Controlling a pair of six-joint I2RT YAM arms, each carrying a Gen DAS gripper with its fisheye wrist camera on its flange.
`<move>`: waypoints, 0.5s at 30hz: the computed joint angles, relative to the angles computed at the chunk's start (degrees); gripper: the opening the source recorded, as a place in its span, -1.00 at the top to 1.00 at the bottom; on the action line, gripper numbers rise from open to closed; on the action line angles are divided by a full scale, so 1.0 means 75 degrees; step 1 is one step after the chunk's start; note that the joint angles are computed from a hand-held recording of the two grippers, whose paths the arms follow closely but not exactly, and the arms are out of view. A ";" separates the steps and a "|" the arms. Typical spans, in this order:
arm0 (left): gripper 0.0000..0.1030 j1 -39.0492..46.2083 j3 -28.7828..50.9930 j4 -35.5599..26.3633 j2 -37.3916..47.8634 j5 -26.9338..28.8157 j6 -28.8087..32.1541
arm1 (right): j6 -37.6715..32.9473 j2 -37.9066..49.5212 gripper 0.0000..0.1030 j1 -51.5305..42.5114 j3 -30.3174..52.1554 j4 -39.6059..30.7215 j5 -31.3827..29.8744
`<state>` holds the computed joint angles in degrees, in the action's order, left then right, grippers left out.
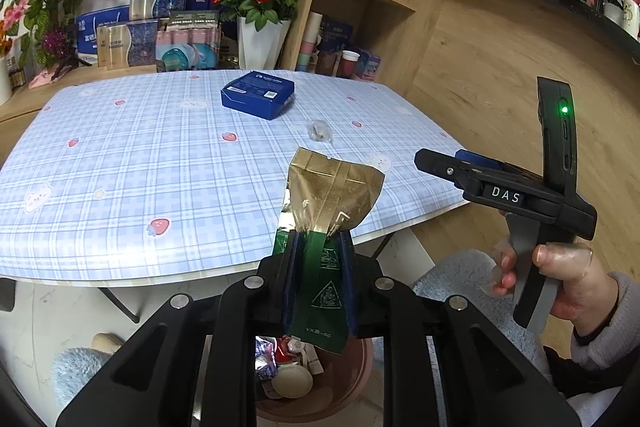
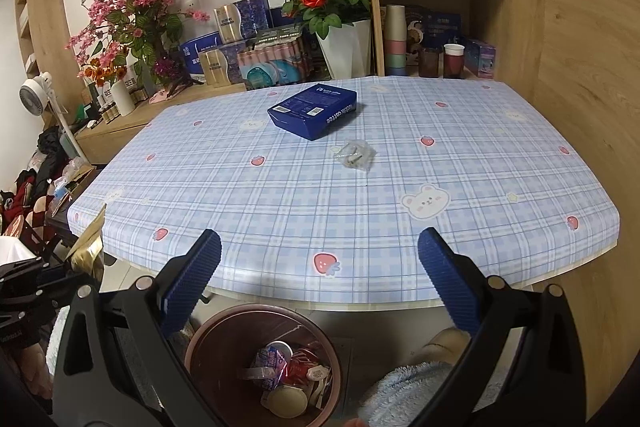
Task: Collect trash
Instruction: 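Lower the green-gold wrapper over the brown bin and open the left gripper, then reach to the clear plastic bag and close the right gripper on it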
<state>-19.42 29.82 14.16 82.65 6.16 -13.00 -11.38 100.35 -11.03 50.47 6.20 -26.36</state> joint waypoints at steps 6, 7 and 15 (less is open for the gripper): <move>-0.41 -0.0049 -0.0270 0.0635 -0.0113 -0.0473 -0.0239 | -0.0068 -0.0044 -0.89 0.0019 -0.0093 0.0031 -0.0047; -0.48 0.0015 -0.0275 0.0666 -0.0135 -0.0480 -0.0308 | -0.0060 -0.0030 -0.89 0.0023 -0.0079 0.0026 -0.0037; -0.83 0.0548 -0.0342 0.0854 -0.0171 -0.1051 -0.1040 | 0.0064 0.0106 -0.89 0.0036 -0.0132 0.0216 0.0127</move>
